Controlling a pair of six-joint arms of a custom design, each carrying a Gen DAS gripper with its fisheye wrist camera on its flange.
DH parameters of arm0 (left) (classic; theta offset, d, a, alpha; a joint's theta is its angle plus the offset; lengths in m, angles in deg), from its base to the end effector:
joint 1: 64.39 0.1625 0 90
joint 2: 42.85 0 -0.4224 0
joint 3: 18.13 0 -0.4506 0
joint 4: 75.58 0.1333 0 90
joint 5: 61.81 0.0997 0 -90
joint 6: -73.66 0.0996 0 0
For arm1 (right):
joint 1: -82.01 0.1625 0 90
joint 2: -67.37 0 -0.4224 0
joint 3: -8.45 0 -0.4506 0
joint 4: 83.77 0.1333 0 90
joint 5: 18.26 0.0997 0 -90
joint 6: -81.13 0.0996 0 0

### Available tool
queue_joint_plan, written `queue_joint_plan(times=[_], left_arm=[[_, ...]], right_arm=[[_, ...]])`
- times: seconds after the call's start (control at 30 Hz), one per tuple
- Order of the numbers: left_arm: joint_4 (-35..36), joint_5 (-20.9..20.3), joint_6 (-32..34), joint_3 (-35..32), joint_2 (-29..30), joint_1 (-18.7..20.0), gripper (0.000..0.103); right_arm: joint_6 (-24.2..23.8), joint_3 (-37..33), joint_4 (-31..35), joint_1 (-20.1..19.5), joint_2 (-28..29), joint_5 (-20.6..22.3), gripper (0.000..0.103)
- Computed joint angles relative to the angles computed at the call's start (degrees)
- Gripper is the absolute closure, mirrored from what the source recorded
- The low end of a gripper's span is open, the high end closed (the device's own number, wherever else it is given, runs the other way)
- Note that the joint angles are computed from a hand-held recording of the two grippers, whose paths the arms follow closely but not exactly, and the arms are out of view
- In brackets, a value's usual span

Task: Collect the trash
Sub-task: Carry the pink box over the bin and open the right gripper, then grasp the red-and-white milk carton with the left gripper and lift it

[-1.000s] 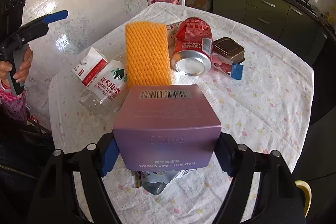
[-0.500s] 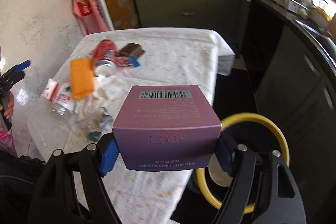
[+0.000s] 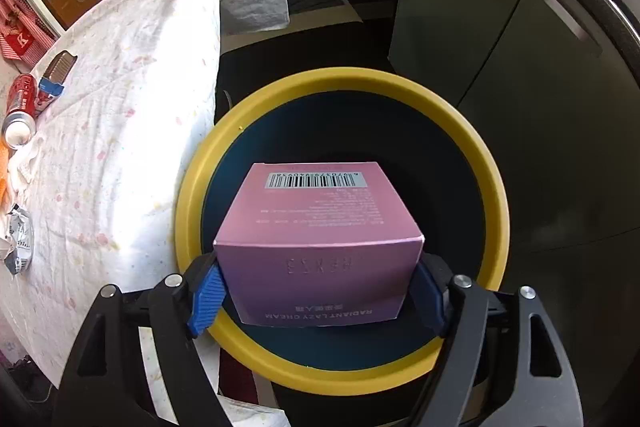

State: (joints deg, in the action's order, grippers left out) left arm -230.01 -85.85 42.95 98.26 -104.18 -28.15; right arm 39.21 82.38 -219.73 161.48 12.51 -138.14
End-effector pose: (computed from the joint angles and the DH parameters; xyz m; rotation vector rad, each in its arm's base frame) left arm -0.3237 -0.5153 0.1399 0.3190 2.1392 -1.0731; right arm -0.0634 -0.7988 0.3288 0.5154 -2.4154 0.2380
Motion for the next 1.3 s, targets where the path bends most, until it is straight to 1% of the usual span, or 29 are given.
queue_joint_plan(times=[0.03,0.07,0.13,0.23,0.33,0.47,0.53,0.63,0.7,0.77,0.83,0.87,0.9,0.93,1.0,1.03,1.1,1.17,1.3], left_arm=[[0.02,-0.08,0.01,0.02,-0.08,0.12,0.005],[0.00,-0.19,0.01,0.00,-0.09,0.20,0.005],[-0.19,-0.55,0.08,0.06,-0.13,0.37,0.005],[-0.41,-0.93,0.13,0.22,-0.16,0.69,0.005],[-0.62,-1.25,-0.03,0.45,-0.25,1.03,0.005],[-0.87,-1.37,-0.26,1.03,-0.55,1.24,0.005],[0.13,-1.27,-0.94,1.32,-0.97,1.37,0.005],[2.04,-1.46,-2.17,1.92,-1.80,1.65,0.005],[3.27,-2.18,-2.91,2.44,-2.47,1.99,0.005],[4.86,-3.28,-4.69,2.86,-3.29,2.55,0.005],[4.14,-5.14,-5.09,3.42,-3.97,3.30,0.005],[2.38,-6.29,-3.79,3.81,-4.16,3.68,0.005],[-1.07,-7.88,-0.36,4.34,-4.22,4.08,0.005],[-4.95,-9.85,4.44,4.91,-4.25,4.54,0.005],[-7.47,-12.45,10.90,5.21,-4.55,5.27,0.005],[-8.62,-14.39,15.04,5.38,-4.84,5.75,0.005],[-7.50,-17.04,20.90,5.01,-5.36,6.54,0.005],[-4.56,-18.18,26.28,4.31,-5.39,7.07,0.005],[-0.85,-16.50,37.33,3.84,-4.69,7.69,0.005]], right_arm=[[0.37,-0.42,-0.42,-0.07,0.44,-0.35,0.028],[0.67,-0.67,-1.16,-0.12,0.70,-0.54,0.024],[1.33,-0.81,-2.12,-0.23,0.63,0.05,0.018],[1.60,0.07,-2.58,-0.15,-0.37,0.82,0.018],[1.36,2.52,-4.20,0.25,-2.08,1.31,0.018],[0.15,7.60,-8.08,0.50,-5.21,2.59,0.018],[-0.63,10.62,-10.02,0.47,-7.15,4.01,0.018],[-1.01,13.62,-10.87,0.17,-9.27,5.88,0.018],[-1.09,14.92,-10.70,0.18,-10.16,6.25,0.018],[-1.48,15.91,-10.72,0.41,-10.78,5.72,0.018],[-1.89,16.74,-10.79,0.76,-11.44,5.59,0.018],[-1.97,16.63,-10.56,0.92,-11.31,5.66,0.018],[-2.13,16.66,-10.50,1.08,-11.32,5.66,0.018],[-2.27,16.70,-10.56,1.22,-11.29,5.64,0.018],[-2.47,16.51,-10.48,1.60,-10.92,5.45,0.018],[-2.62,16.29,-10.33,1.76,-10.66,5.37,0.018],[-2.91,16.48,-10.33,2.04,-10.59,5.10,0.018],[-2.98,16.60,-10.34,2.32,-10.45,4.63,0.018],[-2.51,16.66,-10.37,2.88,-10.02,3.45,0.018]])
